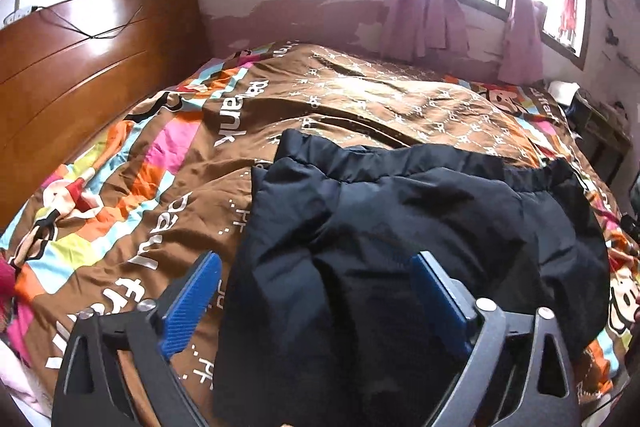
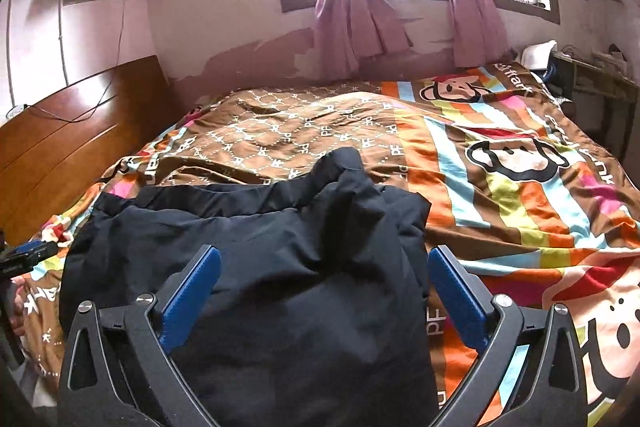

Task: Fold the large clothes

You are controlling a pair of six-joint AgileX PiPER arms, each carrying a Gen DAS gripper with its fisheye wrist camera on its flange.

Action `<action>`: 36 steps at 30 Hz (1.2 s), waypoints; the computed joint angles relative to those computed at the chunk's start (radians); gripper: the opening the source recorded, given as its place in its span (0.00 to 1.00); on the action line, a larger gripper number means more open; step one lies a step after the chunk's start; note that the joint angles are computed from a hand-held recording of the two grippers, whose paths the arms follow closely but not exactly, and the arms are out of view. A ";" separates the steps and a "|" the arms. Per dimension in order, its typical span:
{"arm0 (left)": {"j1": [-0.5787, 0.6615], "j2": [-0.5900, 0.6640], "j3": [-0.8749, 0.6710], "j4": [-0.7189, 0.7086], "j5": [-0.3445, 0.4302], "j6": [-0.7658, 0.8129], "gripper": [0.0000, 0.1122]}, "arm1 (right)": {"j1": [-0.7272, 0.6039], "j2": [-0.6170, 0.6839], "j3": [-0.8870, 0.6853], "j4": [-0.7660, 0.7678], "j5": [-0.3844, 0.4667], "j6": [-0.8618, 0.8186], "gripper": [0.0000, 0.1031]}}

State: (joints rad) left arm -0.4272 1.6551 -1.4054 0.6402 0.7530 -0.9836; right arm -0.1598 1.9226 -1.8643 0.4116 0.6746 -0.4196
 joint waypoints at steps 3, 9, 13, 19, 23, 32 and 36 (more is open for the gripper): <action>-0.038 -0.022 0.020 0.070 0.014 -0.062 0.89 | -0.002 -0.031 0.046 0.031 -0.021 -0.036 0.99; -0.080 -0.059 0.052 0.125 0.025 -0.134 0.90 | -0.014 -0.100 0.148 0.097 -0.063 -0.091 0.99; -0.102 -0.092 0.086 0.154 0.011 -0.182 0.90 | -0.021 -0.134 0.201 0.128 -0.075 -0.113 0.99; -0.135 -0.115 0.109 0.194 0.020 -0.226 0.91 | -0.019 -0.172 0.259 0.142 -0.095 -0.137 0.99; -0.161 -0.134 0.128 0.243 0.032 -0.279 0.92 | -0.013 -0.208 0.296 0.148 -0.116 -0.141 0.99; -0.260 -0.205 0.191 0.368 0.080 -0.430 0.92 | 0.025 -0.305 0.371 0.086 -0.084 -0.059 0.99; -0.314 -0.227 0.205 0.403 0.133 -0.475 0.92 | 0.050 -0.356 0.416 0.039 -0.088 -0.013 0.99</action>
State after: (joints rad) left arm -0.7407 1.4279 -1.2007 1.0435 0.8859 -1.4581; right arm -0.1096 1.5667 -1.4488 0.4507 0.5870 -0.4322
